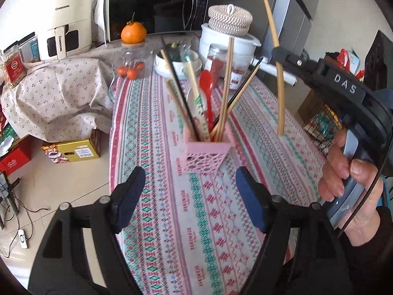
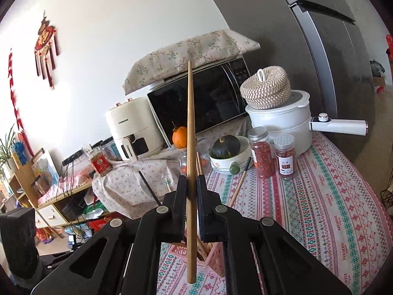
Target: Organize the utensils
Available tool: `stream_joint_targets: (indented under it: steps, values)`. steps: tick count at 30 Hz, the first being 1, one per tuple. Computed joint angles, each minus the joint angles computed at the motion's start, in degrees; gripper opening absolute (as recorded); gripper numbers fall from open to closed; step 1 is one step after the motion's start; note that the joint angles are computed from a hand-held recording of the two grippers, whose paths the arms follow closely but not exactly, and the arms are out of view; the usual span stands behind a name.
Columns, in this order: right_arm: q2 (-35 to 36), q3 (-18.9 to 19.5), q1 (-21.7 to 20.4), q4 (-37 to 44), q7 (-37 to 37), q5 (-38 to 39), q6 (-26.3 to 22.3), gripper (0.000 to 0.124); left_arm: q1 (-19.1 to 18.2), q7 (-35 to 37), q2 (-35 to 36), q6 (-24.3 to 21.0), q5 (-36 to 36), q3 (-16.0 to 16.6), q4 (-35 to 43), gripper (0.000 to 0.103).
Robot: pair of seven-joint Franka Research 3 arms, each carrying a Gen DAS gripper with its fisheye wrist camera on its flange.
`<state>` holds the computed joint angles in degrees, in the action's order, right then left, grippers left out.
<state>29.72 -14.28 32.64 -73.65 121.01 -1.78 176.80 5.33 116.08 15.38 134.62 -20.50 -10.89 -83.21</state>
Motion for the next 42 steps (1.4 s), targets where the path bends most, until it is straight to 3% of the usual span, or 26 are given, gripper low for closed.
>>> stream_joint_targets:
  steps: [3, 8, 13, 17, 20, 24, 28, 33, 38, 42]
  values:
    - [5.40, -12.00, 7.88, 4.20, 9.14, -2.91, 0.23, 0.008, -1.05, -2.45, 2.18, -2.74, 6.98, 1.68, 2.50, 0.077]
    - [14.90, -27.99, 15.63, 10.50, 21.75, -5.49, 0.64, 0.008, -0.17, -3.06, 5.05, -7.56, 10.45, 1.70, 6.19, 0.077]
    - [22.84, -37.90, 17.82, 16.53, 31.23, -8.19, -1.41, 0.008, 0.63, -2.73, 5.53, -8.53, 10.64, 1.36, 7.03, 0.077]
    - [26.90, -43.48, 19.05, 18.41, 37.75, -11.20, -2.78, 0.008, 0.80, -2.52, 6.01, -8.73, 11.23, 1.33, 7.37, 0.077]
    - [27.72, -44.09, 19.93, 17.67, 39.99, -13.65, -4.11, 0.008, 0.78, -2.47, 6.64, -9.42, 11.79, 1.34, 7.91, 0.077]
    - [26.73, -46.24, 24.28, 10.94, 44.45, -17.34, -2.82, 0.009, 0.63, -3.02, 7.24, -10.03, 12.60, 1.43, 8.48, 0.077]
    - [23.64, -44.62, 26.06, 6.34, 43.43, -19.75, -1.12, 0.009, 0.65, -3.62, 7.46, -10.51, 12.38, 1.20, 8.85, 0.077]
    - [19.00, -43.44, 28.30, 0.60, 40.14, -18.58, 0.43, 0.031, 0.46, -4.70, 7.53, -10.40, 11.95, 0.98, 8.94, 0.080]
    - [11.64, -36.27, 25.90, -1.77, 32.36, -19.35, -4.14, 0.041, -0.02, -6.48, 6.22, -8.66, 11.85, 0.99, 6.86, 0.083]
    - [4.38, -26.02, 20.26, -2.88, 23.84, -20.68, -9.85, 0.050, -0.70, -9.38, 4.17, -5.80, 12.20, 1.27, 4.00, 0.088]
